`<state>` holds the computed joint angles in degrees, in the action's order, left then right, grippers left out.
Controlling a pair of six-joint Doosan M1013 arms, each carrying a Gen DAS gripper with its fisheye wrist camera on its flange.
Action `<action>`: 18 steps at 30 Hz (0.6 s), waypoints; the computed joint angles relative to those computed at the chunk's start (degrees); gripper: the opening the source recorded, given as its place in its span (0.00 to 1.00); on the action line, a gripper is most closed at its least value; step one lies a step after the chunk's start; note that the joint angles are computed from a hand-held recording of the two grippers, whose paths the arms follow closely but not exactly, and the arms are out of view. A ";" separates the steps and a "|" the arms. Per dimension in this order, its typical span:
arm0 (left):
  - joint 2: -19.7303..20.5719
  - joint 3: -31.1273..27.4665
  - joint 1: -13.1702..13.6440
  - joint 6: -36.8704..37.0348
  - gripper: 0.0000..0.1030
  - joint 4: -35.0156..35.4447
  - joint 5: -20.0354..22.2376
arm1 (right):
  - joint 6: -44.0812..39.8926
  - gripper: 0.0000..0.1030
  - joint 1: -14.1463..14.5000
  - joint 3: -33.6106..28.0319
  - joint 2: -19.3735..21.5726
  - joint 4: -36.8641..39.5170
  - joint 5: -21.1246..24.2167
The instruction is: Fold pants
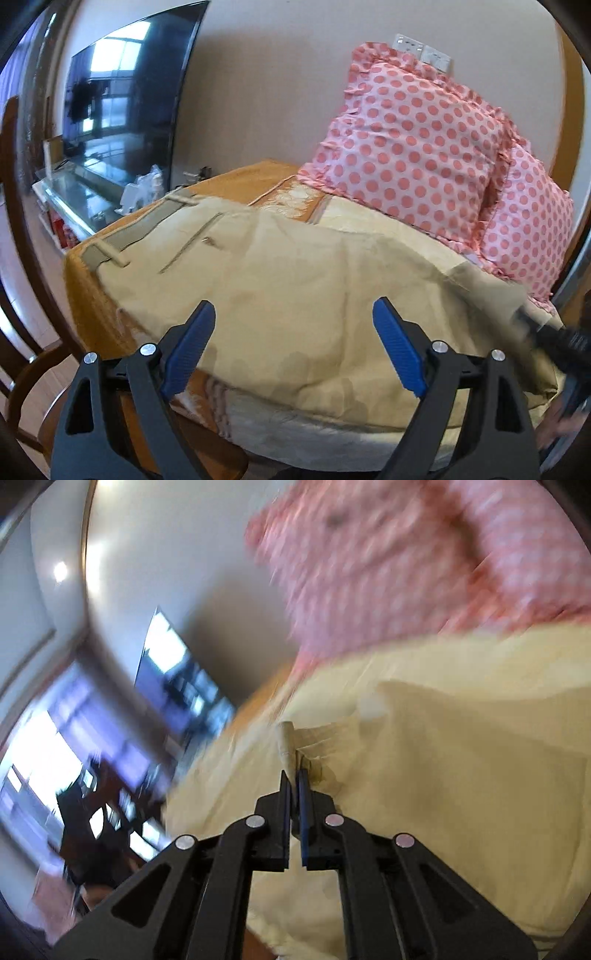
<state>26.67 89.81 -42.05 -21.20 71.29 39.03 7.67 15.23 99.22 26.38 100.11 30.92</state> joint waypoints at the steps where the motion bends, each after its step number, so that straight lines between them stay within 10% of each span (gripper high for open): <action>1: -0.35 0.67 0.07 -1.22 0.86 0.02 0.30 | 0.90 0.04 0.63 -0.49 0.77 -0.80 0.55; 8: -2.64 6.16 2.31 -14.81 0.86 1.50 -2.07 | -9.24 0.09 4.88 -1.43 2.18 0.73 -2.34; 13: -2.68 7.52 4.07 -19.76 0.86 1.11 -7.82 | -3.33 0.57 5.42 -1.37 2.77 -8.42 -1.70; 18: -2.08 6.91 3.87 -19.79 0.86 2.53 -7.57 | -28.75 0.65 5.65 4.37 -0.17 16.22 -2.04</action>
<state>24.59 96.73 -38.19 -40.99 73.82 31.46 -21.08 20.89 103.59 26.21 116.33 28.88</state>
